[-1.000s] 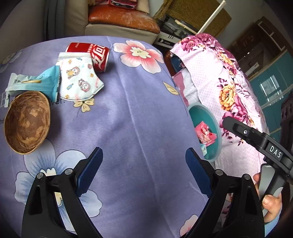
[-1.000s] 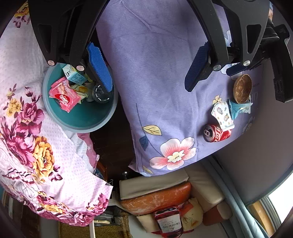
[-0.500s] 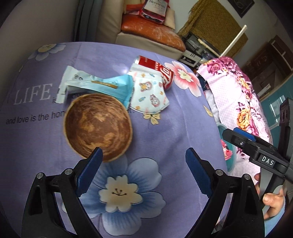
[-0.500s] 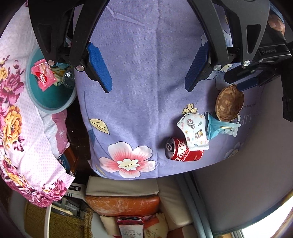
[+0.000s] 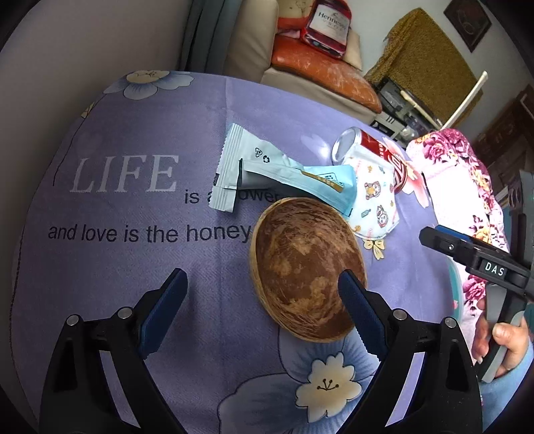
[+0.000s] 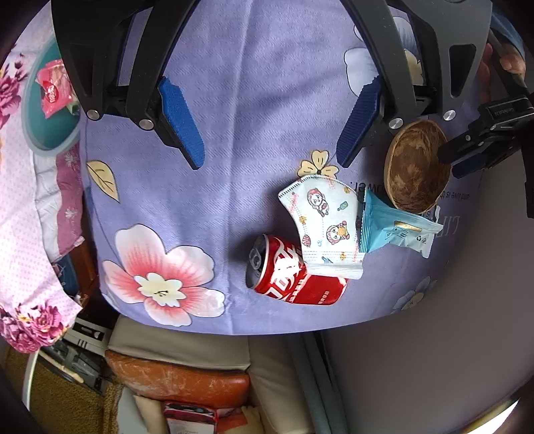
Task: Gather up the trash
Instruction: 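Move both tools back to the table toward the coconut shell bowl, then grasp the coconut shell bowl with the left tool while the right tool grasps the face mask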
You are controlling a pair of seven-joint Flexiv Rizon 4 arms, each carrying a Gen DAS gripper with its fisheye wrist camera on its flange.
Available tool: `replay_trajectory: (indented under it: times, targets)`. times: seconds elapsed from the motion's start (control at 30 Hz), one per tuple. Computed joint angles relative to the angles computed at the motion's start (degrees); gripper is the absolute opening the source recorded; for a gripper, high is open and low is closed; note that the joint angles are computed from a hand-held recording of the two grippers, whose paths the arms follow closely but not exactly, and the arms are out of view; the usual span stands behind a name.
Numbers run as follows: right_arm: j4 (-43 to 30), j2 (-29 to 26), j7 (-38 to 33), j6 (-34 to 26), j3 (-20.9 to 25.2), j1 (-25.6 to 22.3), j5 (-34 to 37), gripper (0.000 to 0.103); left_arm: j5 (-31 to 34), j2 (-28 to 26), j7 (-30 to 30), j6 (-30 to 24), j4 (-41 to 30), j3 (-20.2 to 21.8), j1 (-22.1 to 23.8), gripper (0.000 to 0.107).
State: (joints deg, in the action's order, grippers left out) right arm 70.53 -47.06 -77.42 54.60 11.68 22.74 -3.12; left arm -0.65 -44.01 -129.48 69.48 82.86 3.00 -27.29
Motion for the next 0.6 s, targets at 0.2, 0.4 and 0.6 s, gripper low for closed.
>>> replay_trajectory:
  times: [0.2, 0.4, 0.6]
  targets:
    - [-9.59, -6.09, -4.69, -4.32, 2.38, -0.62, 2.27, 0.065, -0.57, -1.73, 2.41, 0.43, -1.35, -1.13, 1.42, 0.092]
    - [-17.16, -11.05, -8.3, -7.23, 3.15, 0.01, 5.2, 0.065, -0.41, -3.03, 5.17, -0.38, -3.14, -0.82, 1.06, 0.077]
    - [-20.03, -12.6, -11.76, -8.16, 4.9, -0.29, 8.89, 0.039, -1.38, -4.39, 6.45, -1.39, -5.48, -1.49, 1.07, 0.059]
